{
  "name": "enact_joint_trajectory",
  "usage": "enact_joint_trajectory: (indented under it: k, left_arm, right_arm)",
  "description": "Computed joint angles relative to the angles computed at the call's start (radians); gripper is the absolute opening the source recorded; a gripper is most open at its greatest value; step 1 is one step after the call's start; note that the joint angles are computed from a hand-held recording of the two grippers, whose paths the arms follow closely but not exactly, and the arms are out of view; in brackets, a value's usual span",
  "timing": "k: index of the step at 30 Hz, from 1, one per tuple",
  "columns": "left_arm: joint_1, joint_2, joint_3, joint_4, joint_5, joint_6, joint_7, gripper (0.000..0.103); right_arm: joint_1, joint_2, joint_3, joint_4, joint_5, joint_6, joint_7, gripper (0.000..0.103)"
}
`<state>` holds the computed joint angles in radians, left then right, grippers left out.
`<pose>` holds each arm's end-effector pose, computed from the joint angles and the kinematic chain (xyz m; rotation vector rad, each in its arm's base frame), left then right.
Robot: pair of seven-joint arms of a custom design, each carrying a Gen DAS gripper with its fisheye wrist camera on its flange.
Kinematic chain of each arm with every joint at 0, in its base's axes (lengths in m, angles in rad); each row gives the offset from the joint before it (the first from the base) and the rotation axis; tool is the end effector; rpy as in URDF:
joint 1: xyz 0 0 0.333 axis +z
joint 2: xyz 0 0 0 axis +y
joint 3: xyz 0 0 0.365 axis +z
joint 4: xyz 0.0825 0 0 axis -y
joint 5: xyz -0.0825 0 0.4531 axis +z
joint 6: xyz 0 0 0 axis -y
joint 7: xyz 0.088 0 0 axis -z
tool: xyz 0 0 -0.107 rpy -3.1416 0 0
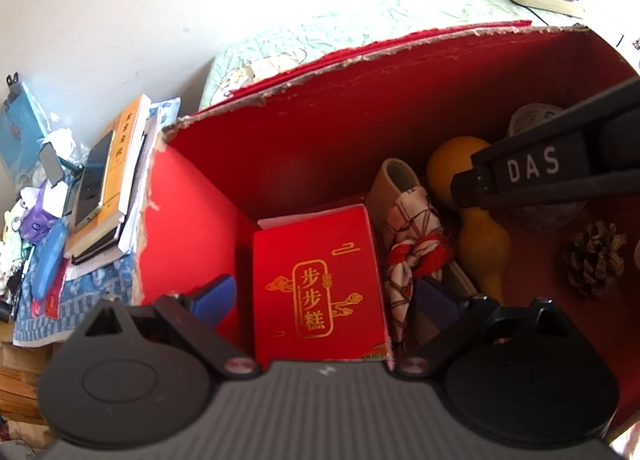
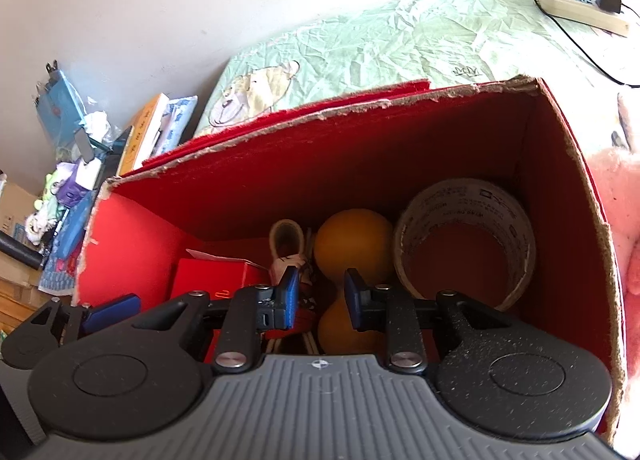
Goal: Organize objects
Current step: 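Raise the right tool out of the red box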
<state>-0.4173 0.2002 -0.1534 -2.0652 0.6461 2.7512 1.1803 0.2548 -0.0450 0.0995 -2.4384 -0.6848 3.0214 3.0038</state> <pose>0.5584 -0.3831 0.3901 -1.0939 2.3846 -0.4651 0.5055 0.2374 0.3787 -1.3622 2.1044 -0.2942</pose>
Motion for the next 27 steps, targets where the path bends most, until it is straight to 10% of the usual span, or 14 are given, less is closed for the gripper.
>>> enact_joint_trajectory:
  k: [15,27]
  left_arm:
    - [-0.001,-0.094,-0.011,-0.045,0.191,0.002,-0.211,0.097]
    - [0.102,-0.26,-0.116,-0.182,-0.037,0.023,-0.17,0.099]
  right_arm:
    - [-0.015,-0.205,0.077,-0.088,-0.181,-0.268,0.218,0.028]
    - [-0.008,-0.336,0.156,-0.126,-0.203,-0.396,0.285,0.037]
